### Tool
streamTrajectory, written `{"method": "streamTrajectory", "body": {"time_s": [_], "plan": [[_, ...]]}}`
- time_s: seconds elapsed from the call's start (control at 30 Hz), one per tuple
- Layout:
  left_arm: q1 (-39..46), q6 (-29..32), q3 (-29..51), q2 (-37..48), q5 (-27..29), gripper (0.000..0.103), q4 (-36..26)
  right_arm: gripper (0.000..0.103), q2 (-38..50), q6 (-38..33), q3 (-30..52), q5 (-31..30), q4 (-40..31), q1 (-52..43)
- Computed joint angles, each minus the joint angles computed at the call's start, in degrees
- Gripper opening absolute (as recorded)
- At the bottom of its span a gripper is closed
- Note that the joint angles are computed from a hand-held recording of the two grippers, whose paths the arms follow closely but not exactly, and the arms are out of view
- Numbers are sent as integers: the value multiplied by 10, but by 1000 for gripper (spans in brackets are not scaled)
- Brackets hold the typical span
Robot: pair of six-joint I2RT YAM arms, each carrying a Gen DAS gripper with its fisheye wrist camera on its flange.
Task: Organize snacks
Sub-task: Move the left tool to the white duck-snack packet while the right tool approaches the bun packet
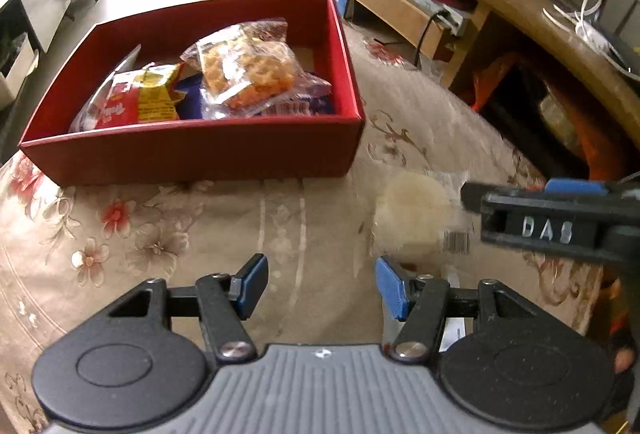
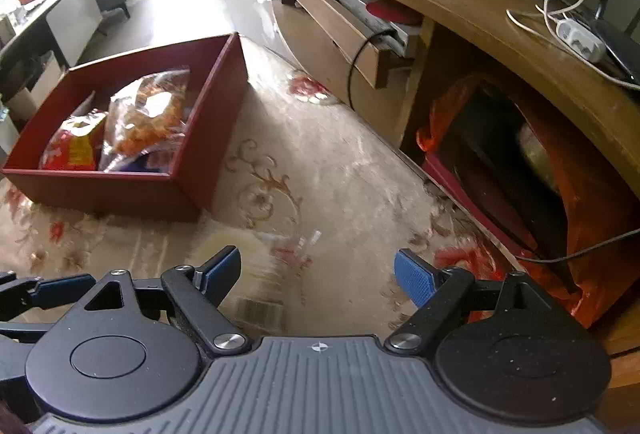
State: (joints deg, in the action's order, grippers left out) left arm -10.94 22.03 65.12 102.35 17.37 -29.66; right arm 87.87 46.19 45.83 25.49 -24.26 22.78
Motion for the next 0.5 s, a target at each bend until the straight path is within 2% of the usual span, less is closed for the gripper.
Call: {"method": "streamTrajectory", "body": {"time_s": [0.37,0.5], "plan": [[-50,-13,-68,-38,-25,61,25,88,-55,-11,-50,-11,19,-24],[-68,-16,-78,-35,-36,65,32,88,-64,-19,-58,-18,30,-34]]}}
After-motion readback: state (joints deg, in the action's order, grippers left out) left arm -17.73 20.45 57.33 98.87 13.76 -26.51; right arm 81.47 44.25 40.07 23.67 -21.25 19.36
